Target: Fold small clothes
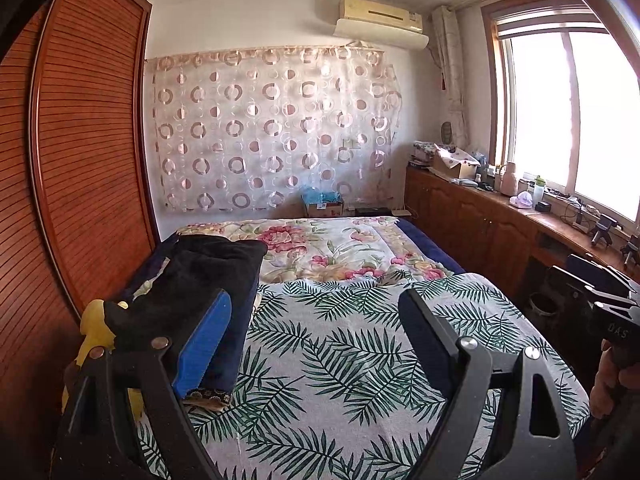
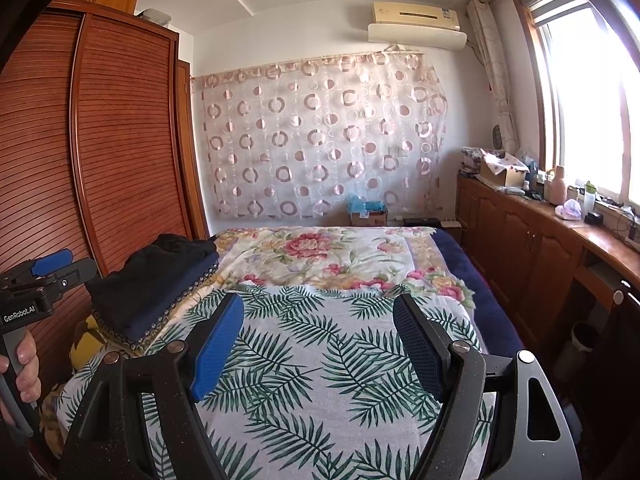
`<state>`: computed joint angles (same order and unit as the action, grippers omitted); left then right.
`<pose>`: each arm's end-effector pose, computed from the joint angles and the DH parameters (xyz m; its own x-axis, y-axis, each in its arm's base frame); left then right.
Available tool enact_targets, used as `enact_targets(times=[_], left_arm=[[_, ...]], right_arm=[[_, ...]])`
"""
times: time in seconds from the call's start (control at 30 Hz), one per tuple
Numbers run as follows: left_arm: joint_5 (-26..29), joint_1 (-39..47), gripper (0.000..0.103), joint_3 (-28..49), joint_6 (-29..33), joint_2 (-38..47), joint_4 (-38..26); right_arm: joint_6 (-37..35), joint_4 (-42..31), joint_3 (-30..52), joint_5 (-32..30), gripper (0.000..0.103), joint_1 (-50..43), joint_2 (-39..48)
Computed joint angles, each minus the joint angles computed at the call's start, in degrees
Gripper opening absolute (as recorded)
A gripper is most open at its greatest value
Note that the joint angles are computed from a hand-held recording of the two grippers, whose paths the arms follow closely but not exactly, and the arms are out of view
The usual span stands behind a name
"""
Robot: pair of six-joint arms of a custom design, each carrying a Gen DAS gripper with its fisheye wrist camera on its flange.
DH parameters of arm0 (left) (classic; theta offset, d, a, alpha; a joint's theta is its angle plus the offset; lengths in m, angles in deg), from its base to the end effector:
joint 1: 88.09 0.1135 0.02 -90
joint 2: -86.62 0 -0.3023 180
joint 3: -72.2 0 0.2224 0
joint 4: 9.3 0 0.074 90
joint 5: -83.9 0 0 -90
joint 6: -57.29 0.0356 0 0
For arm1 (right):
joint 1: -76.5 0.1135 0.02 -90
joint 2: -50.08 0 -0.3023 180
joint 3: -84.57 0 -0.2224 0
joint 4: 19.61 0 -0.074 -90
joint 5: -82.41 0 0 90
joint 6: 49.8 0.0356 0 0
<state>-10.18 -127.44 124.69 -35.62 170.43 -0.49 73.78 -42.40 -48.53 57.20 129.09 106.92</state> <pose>0.2170 -0.1747 0.2565 -0.3252 0.2012 -0.9240 0.5658 0.8243 -0.0197 0.1159 0.0986 0.2800 -0.2050 0.1197 -0.9714 0.2850 0.9568 0.0577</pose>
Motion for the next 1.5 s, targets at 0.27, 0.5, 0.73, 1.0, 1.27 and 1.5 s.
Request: enact_targets(times=[0.27,0.5,0.73,1.0,1.27,1.5], left_arm=[[-0.08,-0.06,0.086,-0.08,-0.01,-0.14,-0.03],[-0.03,-0.02,0.086,-0.18,0.04,-0.01,0.18],[-0.15,-0.09,0.086,-0.31,0.15,0.05,0.41],[-0.27,-0.21,0.086,-0.42,0.15,0.20,0.72],[-0.13,-0.01,0.086,-0.74,0.29,0.12,1.04],[-0.16,-0.04,0.086,-0.89,0.30,0.23,1.32]], right_arm=[[-1.02,-0.25,-0.54,-0.74,0.079,-0.87,-1.62],[-2.42,0.74,-1.22,-1.79,0.079,-1.99,-2.56],[-2.20,1.01,-1.93,-1.87,0.079,-1.83,-2.53],[-2.88,1.59,-2.15,-2.42,0.079,-2.42,-2.80],[-3.17,2.36,-2.61,-2.74,0.079,-2.81,-2.81],[-3.59,3.22,-2.92,-2.96,0.079,-3.20,-2.61]])
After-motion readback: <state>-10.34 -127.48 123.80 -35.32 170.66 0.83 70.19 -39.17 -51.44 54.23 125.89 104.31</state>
